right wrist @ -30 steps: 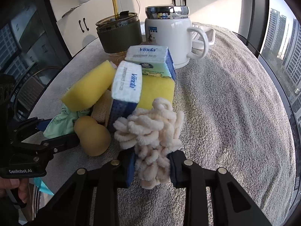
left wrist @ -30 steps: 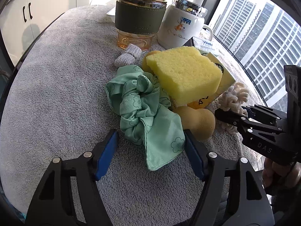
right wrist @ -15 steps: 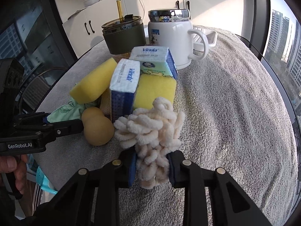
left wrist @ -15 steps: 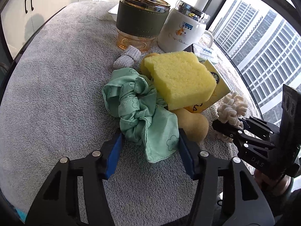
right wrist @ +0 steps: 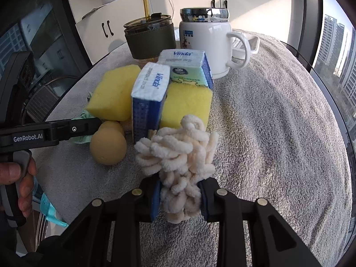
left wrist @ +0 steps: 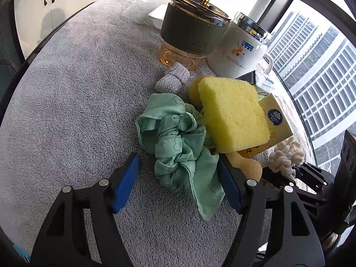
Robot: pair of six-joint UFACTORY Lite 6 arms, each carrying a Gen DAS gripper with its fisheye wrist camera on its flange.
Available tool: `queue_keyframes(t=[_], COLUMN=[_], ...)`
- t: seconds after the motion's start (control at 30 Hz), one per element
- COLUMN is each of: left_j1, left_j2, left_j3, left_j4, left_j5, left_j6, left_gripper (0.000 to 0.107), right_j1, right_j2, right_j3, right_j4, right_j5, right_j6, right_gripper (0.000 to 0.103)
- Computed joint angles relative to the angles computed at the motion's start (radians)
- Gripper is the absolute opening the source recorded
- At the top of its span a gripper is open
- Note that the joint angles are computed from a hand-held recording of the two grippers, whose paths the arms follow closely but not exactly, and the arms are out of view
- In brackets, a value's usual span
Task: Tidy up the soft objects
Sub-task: 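Close the left tool on the mint-green cloth scrunchie while the right tool holds the cream scrunchie, then carry the green cloth and cream scrunchie over the white tray with both tools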
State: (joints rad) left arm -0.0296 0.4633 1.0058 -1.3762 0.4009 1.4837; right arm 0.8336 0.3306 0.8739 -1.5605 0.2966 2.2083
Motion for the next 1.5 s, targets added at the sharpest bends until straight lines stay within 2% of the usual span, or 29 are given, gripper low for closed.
queue_keyframes(t=[0.03,0.07,0.1,0.2,0.27,0.57,0.73,0.93,1.07,1.17,1.23,1.5], left_j1=[-0.012,-0.014,-0.018,-0.031,-0.028,-0.083,0.018,0.094,0.138,0.167,0.185,0.179], left_j2=[0.013,0.026,0.033,0.026,0.004,-0.196,-0.255,-0.271,-0.261,-0.191,-0.15,0.072], left_j3=[0.014,0.028,0.037,0.033,0.009,-0.136,-0.221,-0.21,-0.165,-0.07,0.005,0.374], left_j4=[-0.008,-0.012,-0.017,-0.027,-0.071,-0.273,-0.108,0.082,0.117,0.16,0.191,0.341], left_j5=[-0.012,-0.018,-0.026,-0.036,-0.025,-0.133,-0.08,0.012,0.045,0.07,0.106,0.142], left_j6=[-0.001,0.0,0.004,0.028,0.072,0.298,0.245,0.116,0.118,0.091,0.074,-0.059], left_gripper=[0.061,0.048,0.043,0.033,0.031,0.03,0.031,0.03,0.031,0.031,0.031,0.031], right_j1=[0.002,0.005,0.007,0.011,0.015,0.071,0.078,0.042,-0.007,-0.052,-0.093,-0.31], right_j2=[0.004,0.01,0.013,0.016,0.015,-0.022,-0.06,-0.108,-0.137,-0.163,-0.182,-0.162], right_j3=[0.005,0.011,0.015,0.02,0.019,0.003,-0.013,-0.03,-0.037,-0.039,-0.036,0.08], right_j4=[0.008,0.013,0.019,0.027,0.031,0.088,0.163,0.242,0.316,0.396,0.47,0.754], right_j5=[0.002,0.004,0.005,0.005,0.011,0.08,0.078,0.046,0.02,0.018,0.01,0.022], right_j6=[-0.011,-0.016,-0.021,-0.028,-0.026,-0.057,-0.129,-0.237,-0.35,-0.47,-0.582,-1.069], right_gripper=[0.031,0.031,0.031,0.03,0.03,0.028,0.027,0.027,0.027,0.027,0.027,0.027])
